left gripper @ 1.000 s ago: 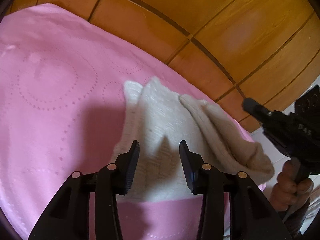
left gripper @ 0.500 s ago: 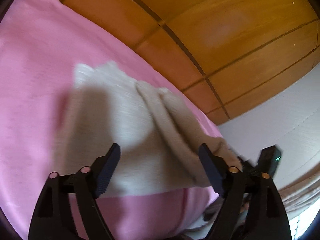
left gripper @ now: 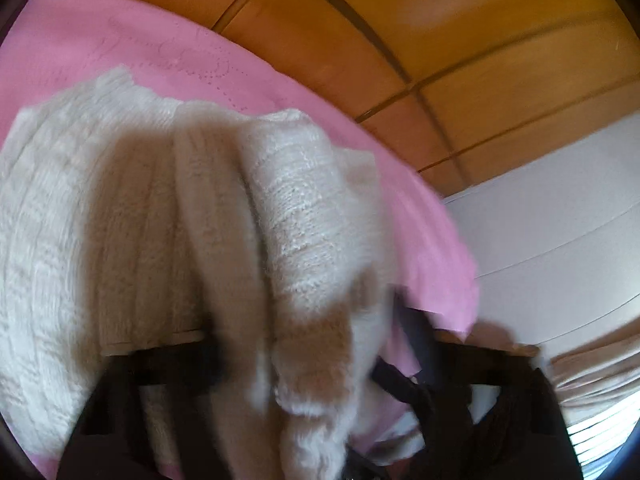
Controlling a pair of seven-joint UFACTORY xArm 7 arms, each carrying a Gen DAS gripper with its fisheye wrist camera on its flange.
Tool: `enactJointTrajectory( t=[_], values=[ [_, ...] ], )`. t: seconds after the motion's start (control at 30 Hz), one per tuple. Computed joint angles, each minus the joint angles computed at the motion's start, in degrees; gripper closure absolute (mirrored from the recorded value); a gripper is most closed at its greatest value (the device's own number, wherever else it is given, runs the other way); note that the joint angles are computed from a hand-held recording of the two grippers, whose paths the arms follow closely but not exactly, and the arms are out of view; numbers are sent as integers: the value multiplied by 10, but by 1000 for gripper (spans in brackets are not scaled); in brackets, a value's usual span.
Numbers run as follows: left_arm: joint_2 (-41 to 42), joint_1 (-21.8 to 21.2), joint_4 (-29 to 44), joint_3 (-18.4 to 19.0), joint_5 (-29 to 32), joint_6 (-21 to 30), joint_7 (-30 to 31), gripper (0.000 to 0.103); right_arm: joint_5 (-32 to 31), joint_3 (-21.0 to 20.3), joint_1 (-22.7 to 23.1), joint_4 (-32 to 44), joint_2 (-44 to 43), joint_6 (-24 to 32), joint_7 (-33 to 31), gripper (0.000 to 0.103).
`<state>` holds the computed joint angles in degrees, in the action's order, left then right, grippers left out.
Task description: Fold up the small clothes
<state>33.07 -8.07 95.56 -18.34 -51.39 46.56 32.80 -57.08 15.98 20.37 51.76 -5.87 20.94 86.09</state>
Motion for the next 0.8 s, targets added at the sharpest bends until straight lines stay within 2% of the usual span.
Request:
enactJointTrajectory(
  t=[0.03,0.1,0.2,0.3,0.43,0.53,0.57,0.6,0.63,0.7,0.73,0.8],
  values=[
    [-10,-19,-9,10,24,-33,2,74,-2,-3,1,-7,-6,-8,1,30],
    [-29,-19,-33,3,23,-73,33,81,-3,-18,4,-20,-11,-48,0,27],
    [-74,-10,-76,-6,9,-123,87,84,48,-40,-14,-64,-48,-149,-40,23],
    [-99,-8,-86,-3,-2,-152,131,85,40,-14,-77,-100,-96,-197,5,23],
    [-125,5,-99,13,-9,-164,164,85,82,15,-109,-97,-98,-158,-4,35],
    [-144,18,-127,26,-16,-179,187,85,87,33,-106,-45,-36,-148,-41,35],
    [-146,21,-135,34,-14,-183,185,85,98,61,-115,-9,1,-124,-63,35],
    [-143,21,-140,41,-8,-192,182,85,85,65,-119,3,14,-123,-60,35],
    [-146,25,-155,45,1,-208,185,85,92,62,-101,29,45,-108,-80,33],
    [-132,2,-175,73,68,-266,142,85,124,58,-76,78,107,-76,-127,31],
    [-121,-3,-180,81,96,-281,123,80,138,40,-50,96,132,-64,-141,29],
    [-104,0,-195,80,117,-315,105,71,154,30,-40,101,145,-62,-151,26]
  ],
)
